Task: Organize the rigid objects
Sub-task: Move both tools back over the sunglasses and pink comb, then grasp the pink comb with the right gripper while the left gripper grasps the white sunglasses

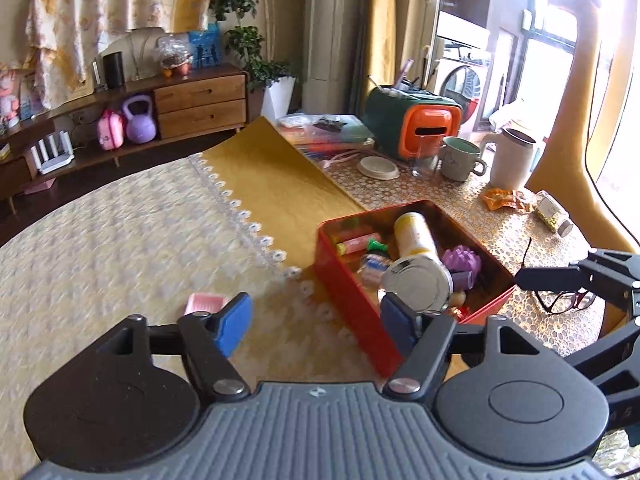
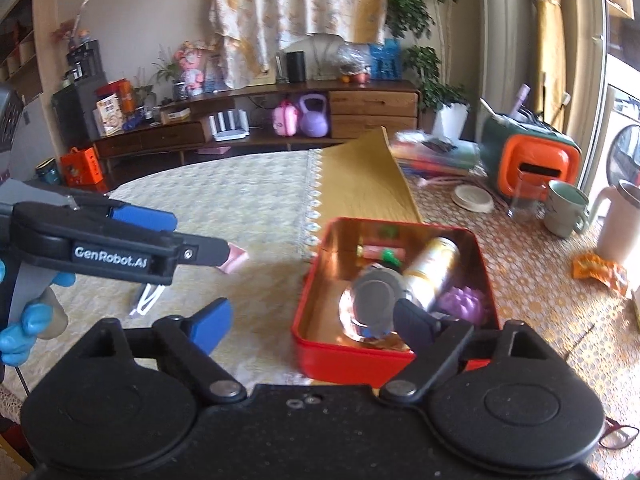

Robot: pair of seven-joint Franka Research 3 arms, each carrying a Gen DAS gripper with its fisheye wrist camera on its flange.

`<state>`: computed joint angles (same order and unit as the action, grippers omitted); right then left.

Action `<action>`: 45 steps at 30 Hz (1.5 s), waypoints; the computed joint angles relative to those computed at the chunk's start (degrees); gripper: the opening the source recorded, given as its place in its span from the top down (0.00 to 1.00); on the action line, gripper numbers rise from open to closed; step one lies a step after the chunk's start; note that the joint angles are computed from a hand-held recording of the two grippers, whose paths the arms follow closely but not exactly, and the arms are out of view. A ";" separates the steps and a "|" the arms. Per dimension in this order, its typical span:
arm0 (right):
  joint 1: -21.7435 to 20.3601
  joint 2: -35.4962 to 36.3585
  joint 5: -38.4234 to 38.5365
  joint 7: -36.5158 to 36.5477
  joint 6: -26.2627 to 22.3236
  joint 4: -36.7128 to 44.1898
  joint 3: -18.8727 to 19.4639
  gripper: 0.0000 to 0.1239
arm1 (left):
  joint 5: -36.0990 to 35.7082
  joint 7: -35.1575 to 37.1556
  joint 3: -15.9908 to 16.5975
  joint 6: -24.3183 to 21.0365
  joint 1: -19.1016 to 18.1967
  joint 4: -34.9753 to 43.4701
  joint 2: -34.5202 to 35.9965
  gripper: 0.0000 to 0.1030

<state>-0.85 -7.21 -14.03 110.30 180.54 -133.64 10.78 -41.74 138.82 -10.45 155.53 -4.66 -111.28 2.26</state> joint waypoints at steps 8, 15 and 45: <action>6.50 2.72 5.15 -5.40 0.12 2.72 -2.85 0.17 | -4.28 3.57 2.56 0.68 2.06 -2.91 -2.11 0.19; 11.04 6.41 7.81 -7.08 -2.82 7.45 -5.14 0.17 | -6.26 5.32 4.26 2.51 3.79 -5.14 -2.30 0.19; 20.97 33.95 14.35 -12.05 -20.11 41.88 -13.48 0.18 | -7.21 5.20 -2.30 8.23 11.01 -3.31 8.39 0.19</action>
<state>20.12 26.74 0.32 98.26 160.43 -91.77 -2.71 -48.95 144.02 -12.75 163.76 6.35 -114.59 10.65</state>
